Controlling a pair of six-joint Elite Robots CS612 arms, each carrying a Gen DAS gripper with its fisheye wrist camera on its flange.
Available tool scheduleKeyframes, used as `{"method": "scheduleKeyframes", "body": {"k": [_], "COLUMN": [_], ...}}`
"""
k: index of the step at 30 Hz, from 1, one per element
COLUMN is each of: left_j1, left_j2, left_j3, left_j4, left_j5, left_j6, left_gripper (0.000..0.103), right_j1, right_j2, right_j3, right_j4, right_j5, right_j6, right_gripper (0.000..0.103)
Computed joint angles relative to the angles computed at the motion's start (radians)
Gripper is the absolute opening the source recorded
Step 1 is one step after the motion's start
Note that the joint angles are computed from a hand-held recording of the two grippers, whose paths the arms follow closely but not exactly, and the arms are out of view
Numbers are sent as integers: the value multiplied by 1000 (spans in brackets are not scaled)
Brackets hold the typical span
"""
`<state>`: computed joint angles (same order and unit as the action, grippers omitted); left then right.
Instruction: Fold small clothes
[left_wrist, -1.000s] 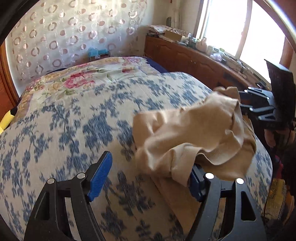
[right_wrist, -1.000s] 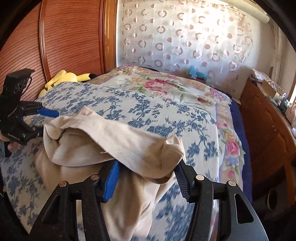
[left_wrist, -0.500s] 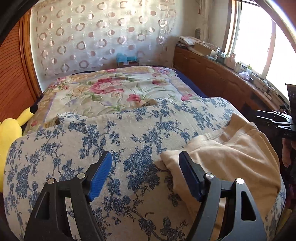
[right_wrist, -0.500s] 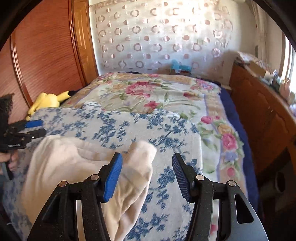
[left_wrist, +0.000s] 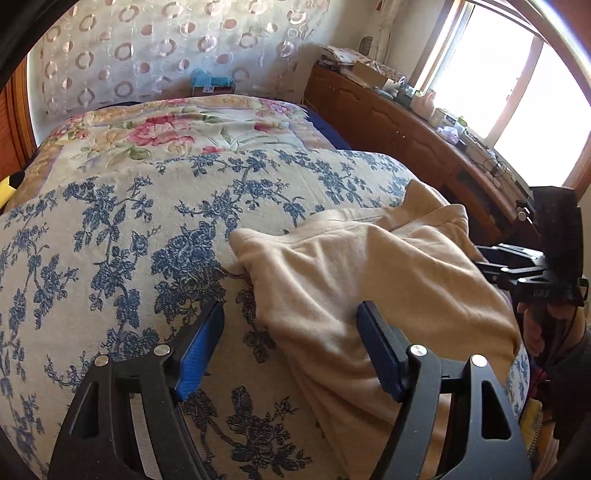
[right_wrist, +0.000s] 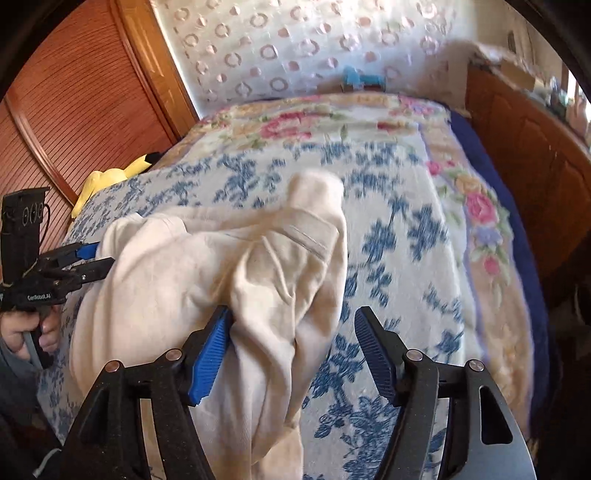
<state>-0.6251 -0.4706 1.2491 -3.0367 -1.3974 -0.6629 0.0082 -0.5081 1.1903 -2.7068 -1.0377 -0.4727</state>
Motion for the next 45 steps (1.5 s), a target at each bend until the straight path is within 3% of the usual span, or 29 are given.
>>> {"method": "scheduleKeyframes", "body": {"k": [3,6,7,9,10,11,13,15,18,23,29,34,37,41,45], "left_j1": [4,-2,-4,-1,0,1,1,-1,-1,-18,-35,-32,-20,4,13], "left_j2": [4,3,4,10,12,13,15,5,-29,-112,-199,-232,-237,-223,-202], "left_j3": [4,7,10,6,4,-1,-5,15,76,230,434,544,594,630,649], "left_j4": [-38,-43,-53,-78,-78,-73,-80,-137,-254,-409,-540,-590,-600,-609,-615], "left_j5": [-47,-49,-57,-98,-110,-121,-141,-144,-138,-30,139,244,294,305,297], "left_j6": [-11,-4,-6,-18,-22,-24,-25,-28,-52,-61,-133,-214,-273,-353,-418], "left_gripper": [70,67,62,50,37,30,17,15,15,14,14,14,14,14,14], "right_j1": [-2,0,1,0,-3,-6,-10,-9,-17,-5,60,140,195,262,318], "right_j2": [5,7,6,5,5,7,8,3,-10,-36,-30,19,73,172,307], "right_j3": [-10,-13,-11,-11,-12,-20,-27,-18,-3,2,-57,-184,-301,-503,-766], "right_j4": [32,43,43,51,65,89,137,116,67,15,81,174,241,363,516], "right_j5": [20,26,27,35,55,74,122,119,176,261,308,302,264,186,131], "right_j6": [4,-20,-25,-32,-42,-60,-103,-125,-121,-155,-271,-360,-399,-428,-438], "right_gripper": [70,70,70,61,50,30,21,18,16,15,15,15,15,15,15]}}
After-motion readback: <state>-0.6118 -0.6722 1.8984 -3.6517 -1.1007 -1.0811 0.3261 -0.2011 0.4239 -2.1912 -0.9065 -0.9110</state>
